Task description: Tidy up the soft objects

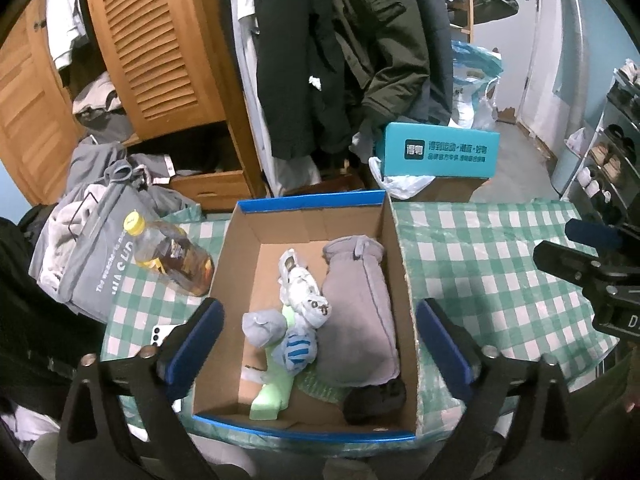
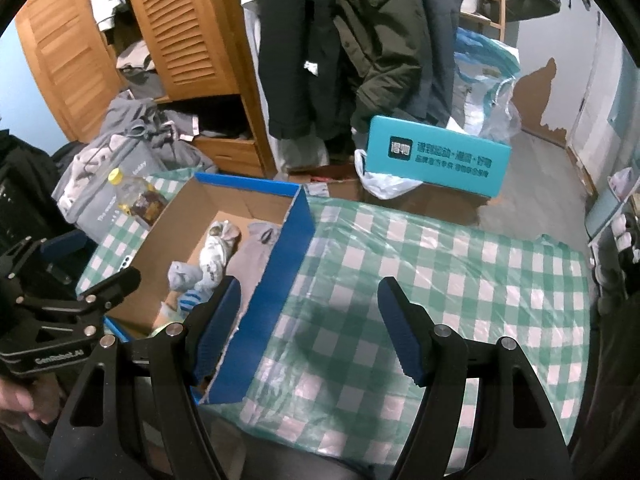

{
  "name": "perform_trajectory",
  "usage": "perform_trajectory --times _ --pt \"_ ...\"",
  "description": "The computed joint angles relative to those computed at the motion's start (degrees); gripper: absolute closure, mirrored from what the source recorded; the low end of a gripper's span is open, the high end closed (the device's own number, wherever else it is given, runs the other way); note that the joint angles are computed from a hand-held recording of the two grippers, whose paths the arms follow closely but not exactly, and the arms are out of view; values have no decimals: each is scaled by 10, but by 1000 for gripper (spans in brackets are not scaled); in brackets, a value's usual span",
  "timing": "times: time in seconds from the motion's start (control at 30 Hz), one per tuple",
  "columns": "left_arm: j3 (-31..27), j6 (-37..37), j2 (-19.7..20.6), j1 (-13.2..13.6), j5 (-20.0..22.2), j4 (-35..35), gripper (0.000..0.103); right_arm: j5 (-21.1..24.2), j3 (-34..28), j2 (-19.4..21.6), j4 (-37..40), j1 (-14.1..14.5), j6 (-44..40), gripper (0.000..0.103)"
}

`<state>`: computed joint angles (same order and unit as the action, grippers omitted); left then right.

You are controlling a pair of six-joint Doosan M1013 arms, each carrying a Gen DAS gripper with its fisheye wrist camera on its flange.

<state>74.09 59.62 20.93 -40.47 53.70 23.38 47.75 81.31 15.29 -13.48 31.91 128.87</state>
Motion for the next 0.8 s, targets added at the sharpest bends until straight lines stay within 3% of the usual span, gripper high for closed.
perform_trajectory --times 0.8 --pt "5 -7 -3 -1 -1 11 3 1 2 -2 1 0 -2 32"
